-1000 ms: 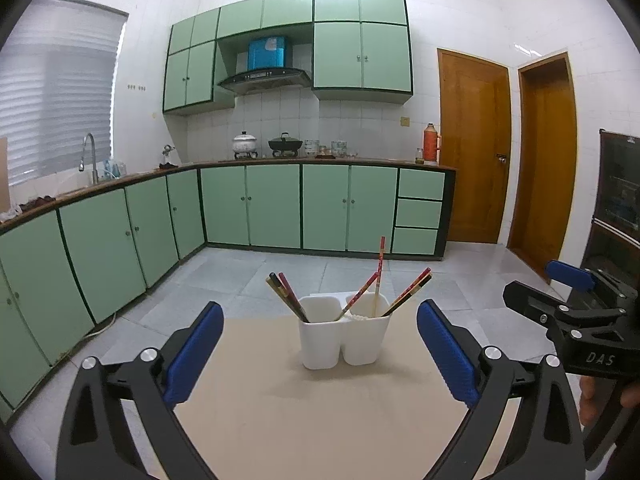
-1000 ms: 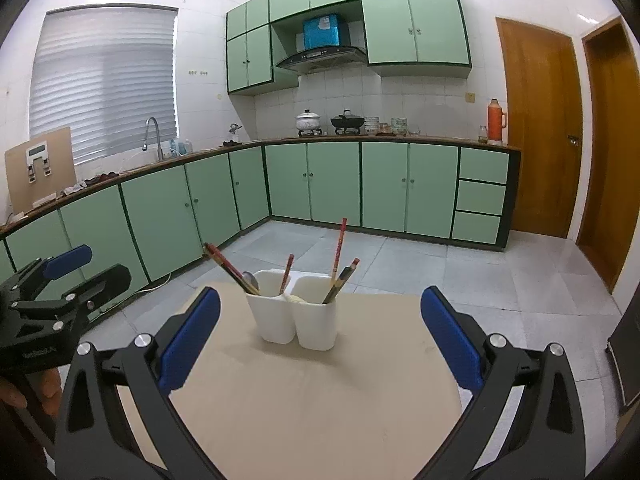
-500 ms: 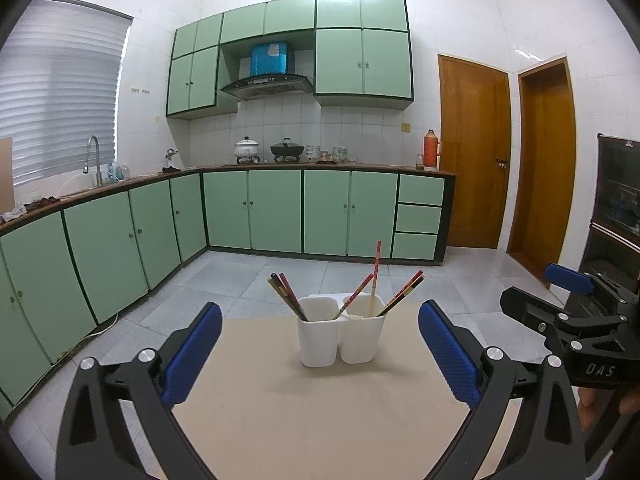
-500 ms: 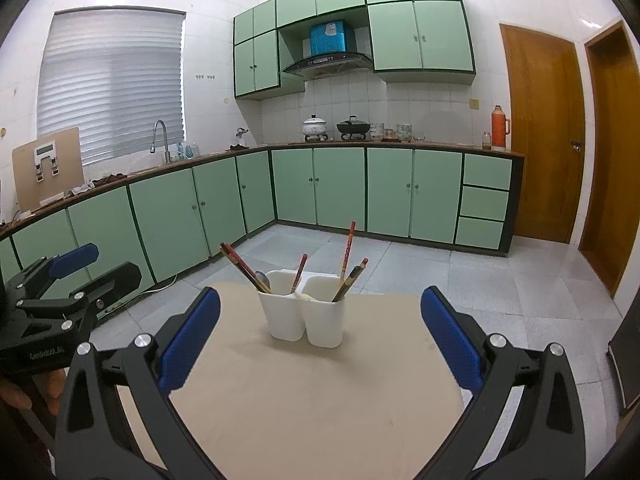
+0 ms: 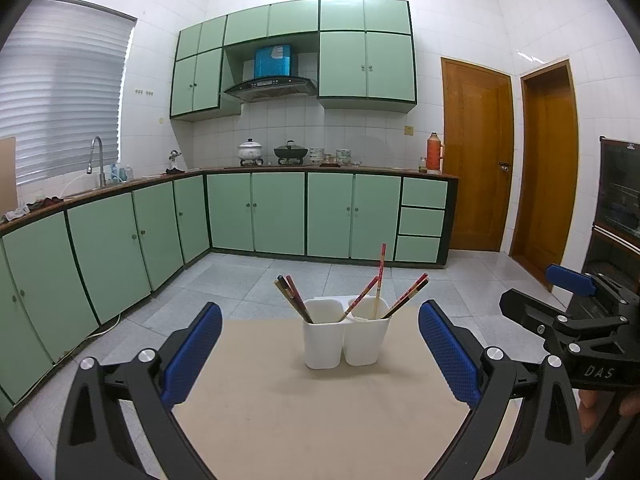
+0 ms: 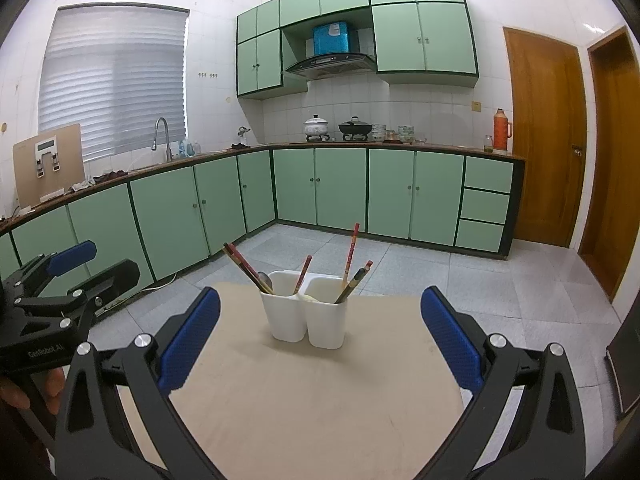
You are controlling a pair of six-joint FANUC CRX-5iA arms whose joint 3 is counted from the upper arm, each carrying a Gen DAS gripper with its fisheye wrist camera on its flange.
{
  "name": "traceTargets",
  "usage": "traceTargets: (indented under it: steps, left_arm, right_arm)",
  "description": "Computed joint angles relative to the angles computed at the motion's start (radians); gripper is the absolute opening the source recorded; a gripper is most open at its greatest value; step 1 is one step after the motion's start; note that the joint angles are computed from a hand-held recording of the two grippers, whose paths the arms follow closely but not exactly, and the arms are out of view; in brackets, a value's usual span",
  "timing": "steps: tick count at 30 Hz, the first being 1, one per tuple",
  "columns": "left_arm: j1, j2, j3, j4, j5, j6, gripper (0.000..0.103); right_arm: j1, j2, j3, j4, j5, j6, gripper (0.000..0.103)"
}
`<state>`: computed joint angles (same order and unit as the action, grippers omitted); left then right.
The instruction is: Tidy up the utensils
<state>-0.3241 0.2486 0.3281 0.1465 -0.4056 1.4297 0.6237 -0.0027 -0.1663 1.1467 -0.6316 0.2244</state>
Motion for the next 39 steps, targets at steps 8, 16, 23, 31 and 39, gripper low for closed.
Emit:
traceTargets:
  steps: [8, 16, 23, 31, 39]
  left_arm:
    - [0.001, 0.002, 0.004, -0.001, -0.003, 0.003, 0.097]
    - [0.001, 0.002, 0.005, -0.001, -0.005, 0.004, 0.097]
    - [0.002, 0.001, 0.004, 0.000, -0.005, 0.003, 0.097]
    - [0.001, 0.001, 0.005, -0.007, -0.006, 0.009, 0.097]
    - [0.003, -0.002, 0.000, 0.001, -0.004, 0.004, 0.097]
  right_arm:
    - [0.002, 0.011, 0.016, -0.008, -0.005, 0.010, 0.097]
    - [0.001, 0.010, 0.014, -0.008, -0.004, 0.010, 0.097]
    - [0.001, 0.010, 0.013, -0.009, -0.003, 0.011, 0.097]
    - [-0.003, 0.008, 0.010, -0.008, -0.001, 0.012, 0.097]
    - [-0.003, 0.007, 0.009, -0.008, -0.001, 0.011, 0.097]
